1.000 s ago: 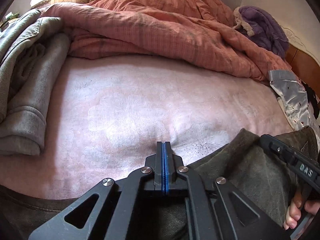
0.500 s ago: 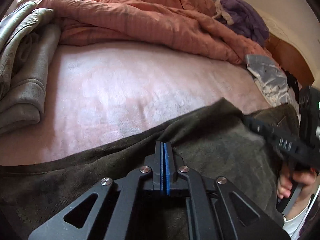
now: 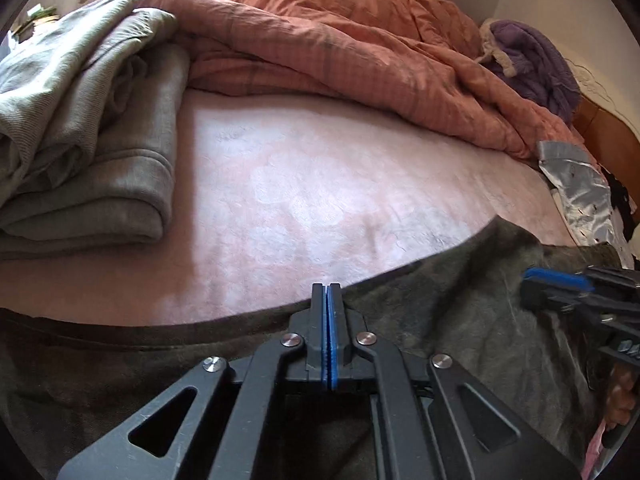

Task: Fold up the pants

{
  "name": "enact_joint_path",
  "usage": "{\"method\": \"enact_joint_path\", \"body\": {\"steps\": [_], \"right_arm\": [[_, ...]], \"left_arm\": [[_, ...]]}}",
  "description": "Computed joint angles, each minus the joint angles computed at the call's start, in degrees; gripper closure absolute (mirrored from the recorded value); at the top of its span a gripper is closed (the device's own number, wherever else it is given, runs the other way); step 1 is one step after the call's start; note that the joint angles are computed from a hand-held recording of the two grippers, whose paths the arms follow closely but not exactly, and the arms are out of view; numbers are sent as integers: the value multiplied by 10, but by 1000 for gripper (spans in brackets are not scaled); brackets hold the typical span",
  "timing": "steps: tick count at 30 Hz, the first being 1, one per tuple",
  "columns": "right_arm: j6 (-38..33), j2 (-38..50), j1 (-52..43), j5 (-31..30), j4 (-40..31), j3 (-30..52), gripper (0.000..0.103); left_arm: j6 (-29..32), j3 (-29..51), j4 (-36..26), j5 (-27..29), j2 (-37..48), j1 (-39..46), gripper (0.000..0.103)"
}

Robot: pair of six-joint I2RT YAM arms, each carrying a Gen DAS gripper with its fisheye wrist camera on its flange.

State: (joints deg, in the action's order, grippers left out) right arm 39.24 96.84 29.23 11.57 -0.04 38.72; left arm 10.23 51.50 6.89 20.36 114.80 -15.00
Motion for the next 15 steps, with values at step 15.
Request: {"method": "enact_joint_path", "body": {"steps": [15], "right_arm": [[51,12,-34,51,-5,36,85]], "left_arm": [[-8,-2,14,-11,7,4,100]]}}
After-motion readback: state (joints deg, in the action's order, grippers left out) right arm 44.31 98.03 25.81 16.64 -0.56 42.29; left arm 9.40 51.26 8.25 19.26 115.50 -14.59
